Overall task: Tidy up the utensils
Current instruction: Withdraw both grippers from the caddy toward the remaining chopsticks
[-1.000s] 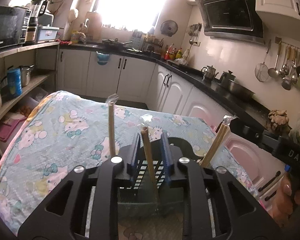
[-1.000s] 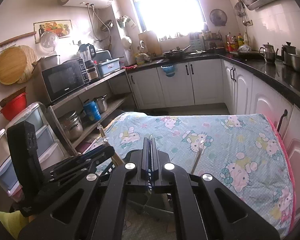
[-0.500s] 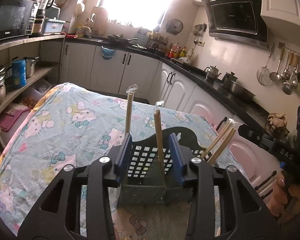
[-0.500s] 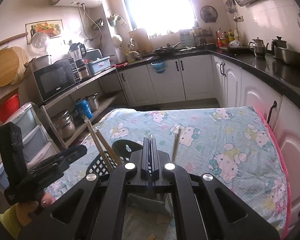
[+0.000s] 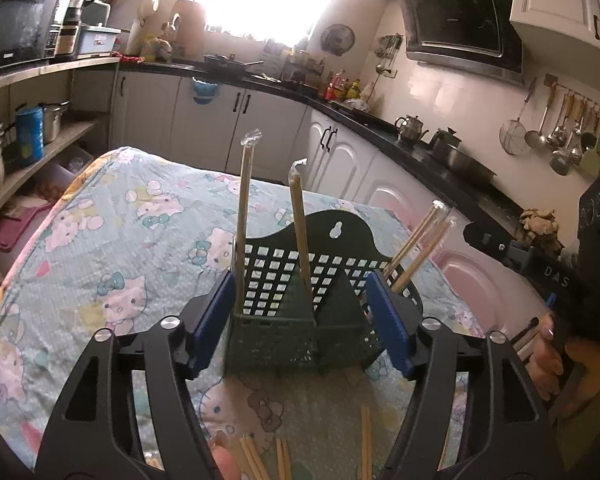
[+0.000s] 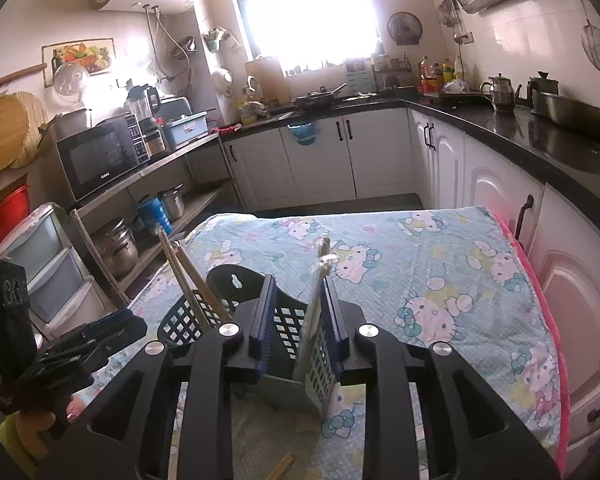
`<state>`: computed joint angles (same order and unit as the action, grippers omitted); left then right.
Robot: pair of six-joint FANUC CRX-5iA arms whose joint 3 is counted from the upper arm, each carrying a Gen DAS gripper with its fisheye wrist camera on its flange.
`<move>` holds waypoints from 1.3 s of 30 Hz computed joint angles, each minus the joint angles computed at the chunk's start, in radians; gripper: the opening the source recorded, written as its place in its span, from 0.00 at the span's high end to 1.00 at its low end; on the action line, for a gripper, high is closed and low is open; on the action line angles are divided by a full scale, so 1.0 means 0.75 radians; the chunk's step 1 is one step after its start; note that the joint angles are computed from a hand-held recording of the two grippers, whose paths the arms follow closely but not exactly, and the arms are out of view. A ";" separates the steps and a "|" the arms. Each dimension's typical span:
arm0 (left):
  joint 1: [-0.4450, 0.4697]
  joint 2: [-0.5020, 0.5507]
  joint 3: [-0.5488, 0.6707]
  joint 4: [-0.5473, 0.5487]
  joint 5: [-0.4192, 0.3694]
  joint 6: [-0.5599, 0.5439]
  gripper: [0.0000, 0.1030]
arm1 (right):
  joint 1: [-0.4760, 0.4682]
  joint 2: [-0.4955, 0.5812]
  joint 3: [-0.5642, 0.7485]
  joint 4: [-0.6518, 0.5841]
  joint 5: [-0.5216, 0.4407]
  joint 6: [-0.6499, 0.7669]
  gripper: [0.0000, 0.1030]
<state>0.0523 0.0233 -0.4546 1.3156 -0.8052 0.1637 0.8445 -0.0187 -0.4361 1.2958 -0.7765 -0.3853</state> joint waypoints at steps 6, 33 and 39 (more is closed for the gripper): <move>0.030 -0.019 -0.027 -0.017 -0.019 0.012 0.31 | 0.034 -0.011 -0.009 -0.031 -0.035 0.020 0.69; 0.179 -0.136 -0.163 -0.037 -0.089 0.001 0.12 | 0.256 0.015 -0.034 -0.118 -0.184 0.074 0.48; 0.209 -0.150 -0.185 -0.040 -0.096 -0.001 0.12 | 0.284 0.036 -0.021 -0.148 -0.188 0.083 0.48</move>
<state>0.2089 -0.0889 -0.5931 1.2854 -0.8773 0.1626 1.0576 0.0081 -0.4523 1.1849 -0.9178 -0.3234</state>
